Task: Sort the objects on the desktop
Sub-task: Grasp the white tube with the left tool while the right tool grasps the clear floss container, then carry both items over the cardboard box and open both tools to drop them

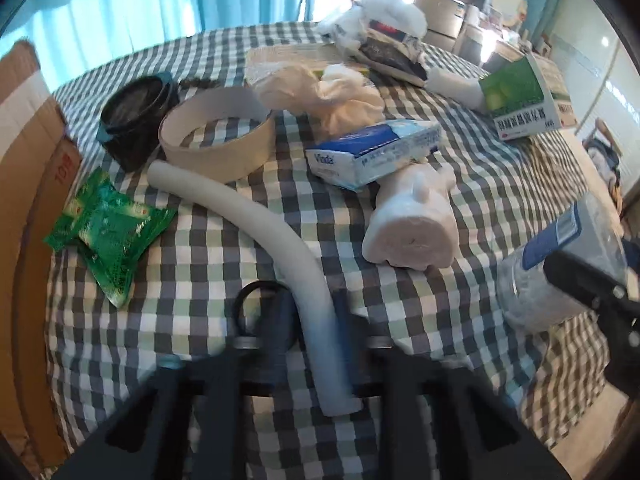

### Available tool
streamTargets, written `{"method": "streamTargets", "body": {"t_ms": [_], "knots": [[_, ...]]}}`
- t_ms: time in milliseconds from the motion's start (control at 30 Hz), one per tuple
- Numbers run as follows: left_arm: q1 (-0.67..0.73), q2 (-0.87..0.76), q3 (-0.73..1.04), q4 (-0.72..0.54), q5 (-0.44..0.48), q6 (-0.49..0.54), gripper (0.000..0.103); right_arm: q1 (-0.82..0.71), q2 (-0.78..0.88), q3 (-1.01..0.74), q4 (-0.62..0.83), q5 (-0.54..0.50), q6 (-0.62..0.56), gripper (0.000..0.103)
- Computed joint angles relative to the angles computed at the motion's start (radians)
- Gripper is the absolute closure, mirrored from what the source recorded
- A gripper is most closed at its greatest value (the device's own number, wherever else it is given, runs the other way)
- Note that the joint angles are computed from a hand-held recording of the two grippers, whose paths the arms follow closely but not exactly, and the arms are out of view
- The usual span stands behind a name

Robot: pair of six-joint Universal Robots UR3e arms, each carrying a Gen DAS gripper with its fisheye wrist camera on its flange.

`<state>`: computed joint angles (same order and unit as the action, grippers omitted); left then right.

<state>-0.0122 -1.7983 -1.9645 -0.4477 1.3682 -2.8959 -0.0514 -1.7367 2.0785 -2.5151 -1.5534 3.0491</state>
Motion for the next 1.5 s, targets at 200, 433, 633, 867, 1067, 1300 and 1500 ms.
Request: {"method": "streamTargets", "body": {"t_ms": [200,433,633,867,1067,1300,1500], "knots": [[0.025,0.090,-0.034,0.024,-0.040,-0.009,0.096,-0.019,-0.049,0.002,0.017,0.013,0.008,0.042],[0.068,0.276,-0.110,0.137,-0.114,0.002,0.096,-0.041,-0.186,-0.011,0.066,0.062,0.007,0.042],[0.142,0.399,-0.095,0.084,-0.235,-0.014,0.096,-0.017,-0.248,-0.070,0.132,0.063,0.020,0.042],[0.293,0.497,0.015,-0.129,-0.422,-0.007,0.096,0.047,-0.237,-0.194,0.239,0.012,0.080,0.042],[0.462,0.556,0.154,-0.361,-0.533,0.070,0.095,0.182,-0.156,-0.347,0.269,-0.089,0.151,0.042],[0.658,0.592,0.331,-0.661,-0.583,0.240,0.095,0.400,0.066,-0.667,0.307,-0.188,0.242,0.042],[0.857,0.551,0.488,-0.881,-0.649,0.362,0.095,0.569,0.343,-1.040,0.375,-0.235,0.286,0.042]]}}
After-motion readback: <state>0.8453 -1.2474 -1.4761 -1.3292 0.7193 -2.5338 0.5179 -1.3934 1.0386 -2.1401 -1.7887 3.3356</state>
